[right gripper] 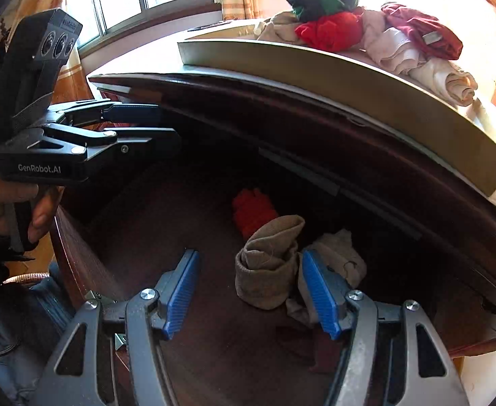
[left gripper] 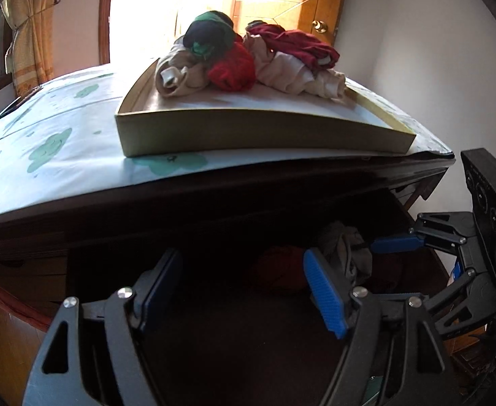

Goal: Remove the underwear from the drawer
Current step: 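Lower both open tools from the tray back into the drawer, then grasp the beige underwear with the right tool while the left tool reaches the red item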

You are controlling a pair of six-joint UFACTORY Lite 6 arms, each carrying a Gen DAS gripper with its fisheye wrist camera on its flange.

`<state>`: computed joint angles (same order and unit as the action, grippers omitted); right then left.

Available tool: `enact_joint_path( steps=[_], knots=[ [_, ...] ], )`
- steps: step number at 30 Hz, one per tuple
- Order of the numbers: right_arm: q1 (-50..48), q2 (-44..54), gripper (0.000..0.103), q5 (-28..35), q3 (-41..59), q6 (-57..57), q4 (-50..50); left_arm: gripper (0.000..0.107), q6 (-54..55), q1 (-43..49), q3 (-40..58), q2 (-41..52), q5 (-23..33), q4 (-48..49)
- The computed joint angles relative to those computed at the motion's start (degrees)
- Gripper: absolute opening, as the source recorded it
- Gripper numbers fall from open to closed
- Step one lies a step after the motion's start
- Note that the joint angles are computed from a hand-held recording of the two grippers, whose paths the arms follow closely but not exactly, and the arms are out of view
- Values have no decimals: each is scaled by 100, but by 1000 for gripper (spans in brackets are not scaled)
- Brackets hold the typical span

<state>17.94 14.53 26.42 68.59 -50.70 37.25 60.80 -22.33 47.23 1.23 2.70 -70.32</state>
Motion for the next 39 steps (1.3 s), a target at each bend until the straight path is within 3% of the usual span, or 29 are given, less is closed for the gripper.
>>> enact_joint_path(
  steps=[8, 16, 20, 26, 32, 39],
  knots=[
    [417, 828, 65, -51, 815, 1292, -1649, 76, -540, 41, -80, 46, 178, 592],
    [588, 1780, 63, 659, 1855, 1901, -2369, 76, -605, 148, 29, 140, 435, 670],
    [609, 1935, 45, 927, 2043, 1668, -2256, 76, -1127, 136, 110, 173, 580, 1194],
    [580, 1769, 33, 1201, 1936, 1381, -2189, 77, -2295, -12, 603, 576, 994, 2601],
    [435, 1280, 31, 1118, 1342, 837, -1540, 77, -3511, -400, 1088, 996, 1219, 4194],
    [-331, 616, 28, 971, 488, -290, -361, 77, -4230, -707, 1729, 1608, 1591, 5190]
  ],
)
